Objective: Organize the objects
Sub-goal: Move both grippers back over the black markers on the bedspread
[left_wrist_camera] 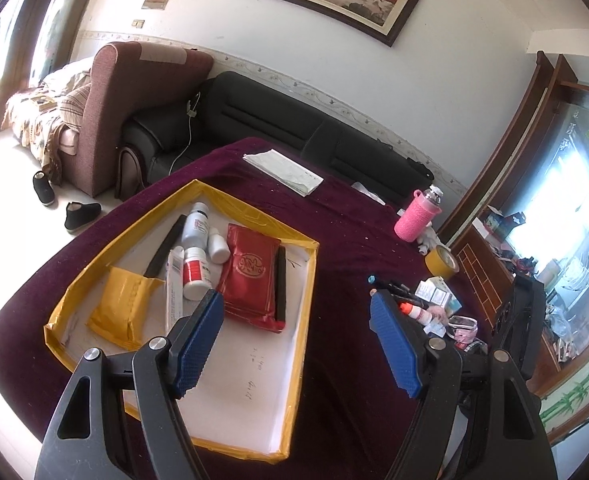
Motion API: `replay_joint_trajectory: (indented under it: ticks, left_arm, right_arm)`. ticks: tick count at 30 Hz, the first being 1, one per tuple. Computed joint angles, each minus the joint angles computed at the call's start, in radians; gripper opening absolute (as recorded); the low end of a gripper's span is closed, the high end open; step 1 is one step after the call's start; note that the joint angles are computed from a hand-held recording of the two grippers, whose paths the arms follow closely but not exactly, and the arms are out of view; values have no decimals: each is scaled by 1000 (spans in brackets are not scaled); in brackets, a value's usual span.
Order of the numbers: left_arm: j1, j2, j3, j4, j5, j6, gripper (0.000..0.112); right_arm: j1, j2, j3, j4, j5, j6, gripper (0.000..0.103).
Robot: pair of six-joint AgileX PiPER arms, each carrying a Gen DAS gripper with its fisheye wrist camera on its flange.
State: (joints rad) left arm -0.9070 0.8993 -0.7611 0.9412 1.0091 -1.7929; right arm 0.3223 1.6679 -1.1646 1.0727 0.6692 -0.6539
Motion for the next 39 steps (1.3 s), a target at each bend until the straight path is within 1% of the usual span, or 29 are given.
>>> replay_joint_trajectory:
  ticks: [4,7,9,11,12,13,14,16,17,19,21,23,24,25,26,27,29,32,34,35,36,37,38,39]
  left_arm:
    - [-49,7,-17,3,-5,-14,70]
    - [-79,17,-81,-39,-7,55,70]
    - [-128,18,-153,-46,18,97,70]
    - [-191,22,-221,-21,52,120,70]
    - [-219,31,-271,-19,67,151,70]
    - [-228,40,-324,-34,64,192,70]
    - [-221,43,-367,-61,42,231,70]
    - [-168,65,-475,-161,-29,335,71]
    - [-160,82,-530,-187,-34,367,74]
    - [-167,125,-654,-204,-23,414,78]
    - [-190,167,-783,-203,-1,468,81]
    - [-206,214,-888,-211,26,553,85]
    - [-220,234,-923,-201,46,578,87]
    - [-227,255,-949,-190,66,602,94]
    - [-230,264,-950,-177,76,612,98]
    - [-223,262,-923,-164,71,611,99]
    - [-181,241,-816,-138,35,572,99]
    - [-102,232,-654,-109,-8,508,99]
    - [-24,248,-543,-123,-36,486,99]
    - [4,250,-484,-122,-60,460,99]
    - [43,253,-411,-124,-88,422,99]
    - [67,260,-373,-133,-109,405,99]
    - [115,263,-317,-172,-156,405,99]
    - [152,260,-274,-210,-202,412,99]
  right_arm:
    - [-23,-22,15,-2,5,-4,50]
    - [-42,-60,19,-45,11,3,50]
    - [-66,-99,6,-109,23,20,50]
    - [-92,-136,-15,-174,33,39,50]
    - [-112,-168,-35,-229,37,60,50]
    - [-127,-186,-56,-267,45,73,50]
    - [-142,-203,-80,-307,57,89,50]
    - [-179,-221,-175,-388,113,124,50]
    - [-195,-220,-242,-434,152,151,50]
    - [-222,-203,-367,-490,226,189,50]
    - [-259,-158,-546,-521,339,224,51]
    - [-285,-119,-680,-543,402,254,58]
    - [-296,-102,-743,-557,420,270,66]
    - [-305,-83,-807,-575,436,283,78]
    - [-308,-66,-853,-588,449,287,84]
    - [-309,-48,-887,-606,457,286,85]
    - [-301,-27,-891,-626,457,275,85]
    - [-278,18,-792,-627,415,248,85]
    - [-256,64,-736,-647,388,254,85]
    - [-250,104,-721,-630,377,251,85]
    - [-251,115,-692,-608,360,242,85]
    - [-247,150,-682,-594,348,254,85]
    - [-243,182,-691,-595,355,271,85]
    - [-231,244,-739,-604,387,299,85]
